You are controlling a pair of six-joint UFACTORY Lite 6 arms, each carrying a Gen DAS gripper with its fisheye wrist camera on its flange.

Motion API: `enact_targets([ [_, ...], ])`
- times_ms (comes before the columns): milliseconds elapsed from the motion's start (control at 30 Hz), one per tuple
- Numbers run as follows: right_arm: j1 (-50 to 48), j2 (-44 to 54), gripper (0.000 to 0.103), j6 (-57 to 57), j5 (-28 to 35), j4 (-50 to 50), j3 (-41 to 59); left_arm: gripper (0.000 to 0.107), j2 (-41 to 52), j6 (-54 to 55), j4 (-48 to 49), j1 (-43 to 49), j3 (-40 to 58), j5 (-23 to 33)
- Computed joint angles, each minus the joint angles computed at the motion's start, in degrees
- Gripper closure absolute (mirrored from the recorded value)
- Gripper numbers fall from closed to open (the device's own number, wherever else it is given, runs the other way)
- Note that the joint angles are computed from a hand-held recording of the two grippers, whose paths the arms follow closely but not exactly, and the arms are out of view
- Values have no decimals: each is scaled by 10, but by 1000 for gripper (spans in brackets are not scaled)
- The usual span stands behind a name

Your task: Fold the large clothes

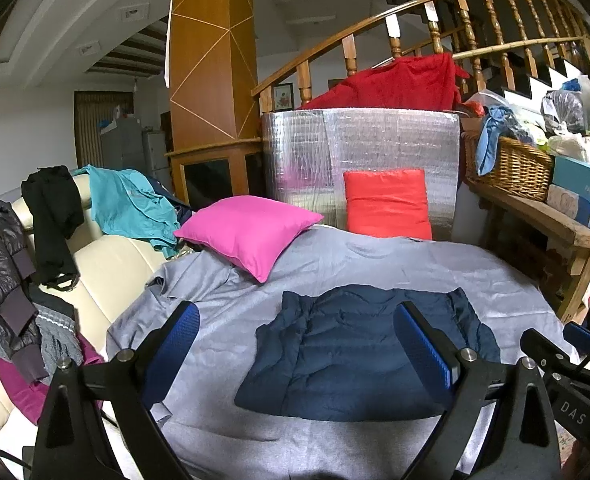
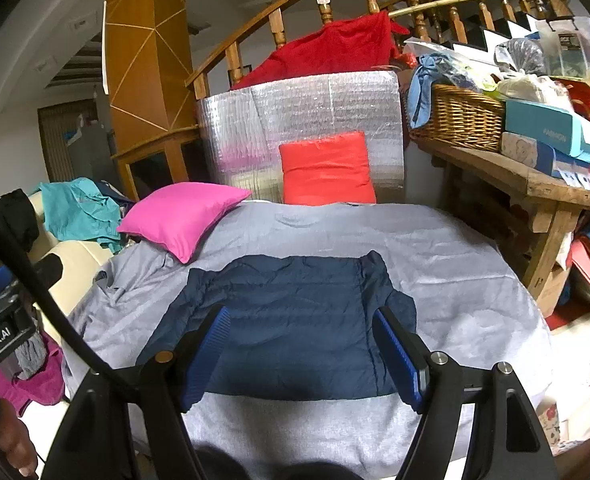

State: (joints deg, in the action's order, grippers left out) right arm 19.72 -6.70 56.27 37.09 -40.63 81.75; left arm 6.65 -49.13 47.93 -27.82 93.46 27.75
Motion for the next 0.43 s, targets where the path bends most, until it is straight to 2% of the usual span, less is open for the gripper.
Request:
enact_targets([
  [133, 6, 17, 26, -4, 11, 1, 19, 9, 11, 25, -22, 9, 15, -6],
  [433, -15, 86, 26, -52, 9, 37, 88, 9, 71, -2, 10, 22, 71, -19],
])
